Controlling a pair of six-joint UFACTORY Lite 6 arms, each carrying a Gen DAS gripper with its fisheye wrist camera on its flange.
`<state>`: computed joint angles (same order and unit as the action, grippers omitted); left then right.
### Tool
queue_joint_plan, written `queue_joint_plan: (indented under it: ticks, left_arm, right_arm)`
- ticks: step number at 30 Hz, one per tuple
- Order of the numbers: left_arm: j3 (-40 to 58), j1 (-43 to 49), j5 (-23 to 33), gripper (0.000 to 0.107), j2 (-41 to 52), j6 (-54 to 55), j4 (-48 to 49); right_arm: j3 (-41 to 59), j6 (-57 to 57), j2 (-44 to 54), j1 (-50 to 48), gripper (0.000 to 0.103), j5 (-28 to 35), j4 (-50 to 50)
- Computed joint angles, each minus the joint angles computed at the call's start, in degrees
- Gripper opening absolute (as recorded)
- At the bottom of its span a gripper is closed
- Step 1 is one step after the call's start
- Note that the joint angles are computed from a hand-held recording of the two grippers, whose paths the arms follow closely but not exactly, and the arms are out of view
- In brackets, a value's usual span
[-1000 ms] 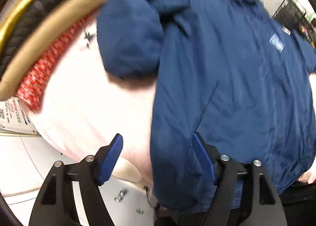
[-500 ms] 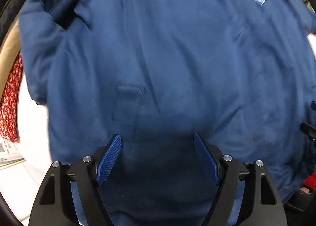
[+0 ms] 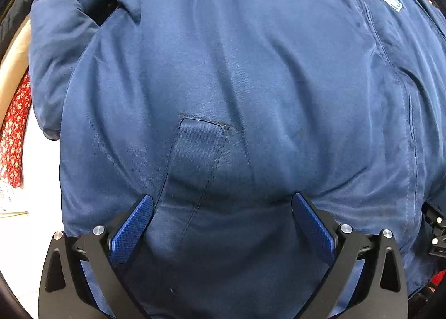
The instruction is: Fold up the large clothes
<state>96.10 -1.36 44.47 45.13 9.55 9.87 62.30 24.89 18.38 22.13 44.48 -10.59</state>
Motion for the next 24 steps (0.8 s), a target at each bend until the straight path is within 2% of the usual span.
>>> queue_joint_plan:
  ticks: [2, 8, 10, 12, 15, 18, 22, 24]
  left_arm:
    - [-2.3, -0.7, -0.9, 0.098, -1.7, -2.2, 1.2]
    - [-14.6, -2.8, -4.9, 0.098, -10.1, -11.7, 6.7]
    - [-16.0, -4.3, -3.6, 0.096, -11.9, -16.1, 8.9]
    - [-17.6, -5.7, -2.2, 0.096, -14.4, -19.4, 9.9]
    - [-20.6, -7.2, -2.0, 0.096, -19.3, -22.0, 9.1]
    - [-23.4, -9.5, -1.1, 0.096, -23.2, -23.6, 9.2]
    - [-25.2, -13.5, 1.9, 0.096, -26.1, -26.1, 10.2]
    - [-26.2, -16.4, 3.4, 0.096, -27.8, -28.5, 10.2]
  right_arm:
    - [-2.0, -4.6, -2.1, -2.2, 0.099, -1.7, 3.1]
    - [-10.6, -4.3, -11.3, -2.2, 0.099, -3.2, 1.9]
    - [-11.2, -4.4, -11.6, -0.7, 0.099, -3.2, 3.9]
    - [-11.4, -8.3, -14.0, -3.6, 0.098, -3.7, 8.1]
    - [-13.9, -16.5, -23.8, -13.1, 0.098, -5.4, 14.5]
    - [-13.0, -23.6, -27.2, -26.5, 0.098, -5.8, 15.6]
    - [-5.6, -39.9, -19.3, -48.9, 0.098, -7.5, 24.2]
    - [4.4, -45.4, -10.8, -59.3, 0.096, -6.3, 28.0]
